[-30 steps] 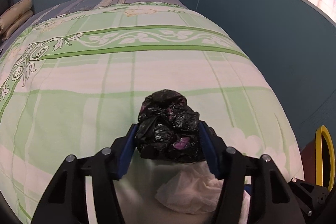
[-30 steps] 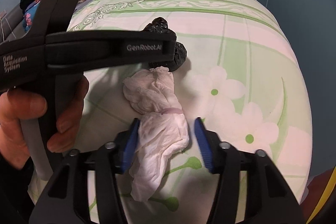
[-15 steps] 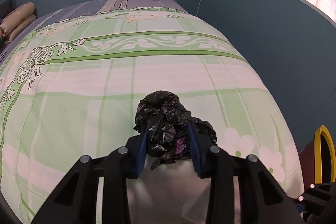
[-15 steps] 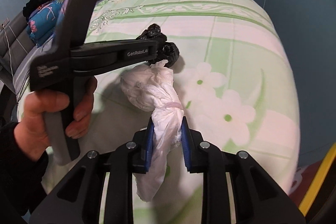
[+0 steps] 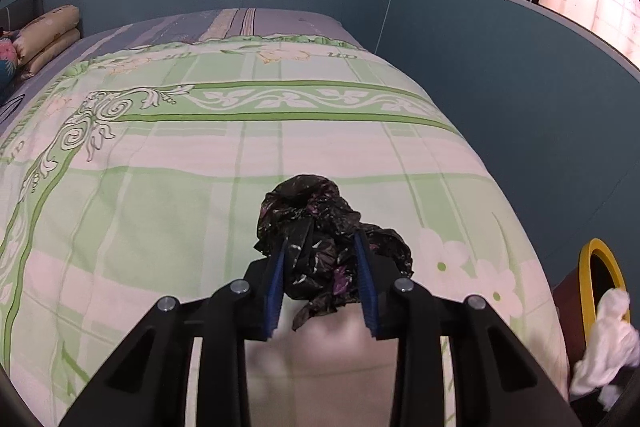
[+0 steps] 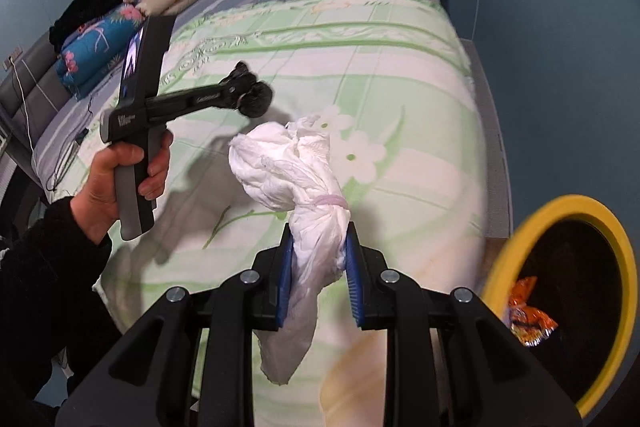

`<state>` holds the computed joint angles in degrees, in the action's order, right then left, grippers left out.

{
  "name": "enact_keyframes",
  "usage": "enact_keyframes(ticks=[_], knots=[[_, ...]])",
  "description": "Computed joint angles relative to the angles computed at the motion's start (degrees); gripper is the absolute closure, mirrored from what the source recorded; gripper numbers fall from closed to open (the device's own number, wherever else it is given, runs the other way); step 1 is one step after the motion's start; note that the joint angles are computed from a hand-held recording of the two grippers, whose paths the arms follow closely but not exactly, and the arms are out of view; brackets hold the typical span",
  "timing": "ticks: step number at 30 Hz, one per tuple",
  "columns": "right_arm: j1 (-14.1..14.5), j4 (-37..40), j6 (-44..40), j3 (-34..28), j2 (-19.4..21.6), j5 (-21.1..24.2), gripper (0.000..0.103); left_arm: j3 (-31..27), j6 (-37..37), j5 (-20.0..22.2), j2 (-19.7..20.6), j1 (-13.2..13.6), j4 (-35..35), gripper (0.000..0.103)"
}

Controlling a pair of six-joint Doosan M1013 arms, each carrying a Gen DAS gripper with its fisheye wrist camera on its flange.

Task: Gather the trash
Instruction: 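Carry the black bag and white tissue over the yellow bin and release both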

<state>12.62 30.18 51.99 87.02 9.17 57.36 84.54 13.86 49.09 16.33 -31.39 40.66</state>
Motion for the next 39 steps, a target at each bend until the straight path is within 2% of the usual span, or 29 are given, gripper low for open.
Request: enact_keyframes(ticks=[7, 16, 22, 29, 39], knots=[[-1.9, 3.8, -2.3, 2.8, -3.5, -1.0, 0.081, 4.4, -7.4, -0.3, -4.4, -3.4, 6.2, 0.074], [-4.1, 9.3, -7.0, 5.5, -6.6, -2.6, 0.081, 6.2, -13.3, 3.3, -8.1, -10.3, 13.8, 0.074], [-5.9, 11.8, -7.9, 6.4, -8.0, -4.2, 0.081, 3.7, -12.7, 6.5, -7.7, -14.6, 16.0, 0.073], [-7.7, 13.8, -8.3, 6.7, -8.8, -6.3, 0.081, 1.6, -12.1, 5.2, -7.2, -17.8, 18.6, 0.073], [-10.4, 16.7, -11.4, 7.9, -10.0, -11.0, 0.081, -3.0, -7.9, 2.9, -4.9, -20.8, 22.2, 0.073]])
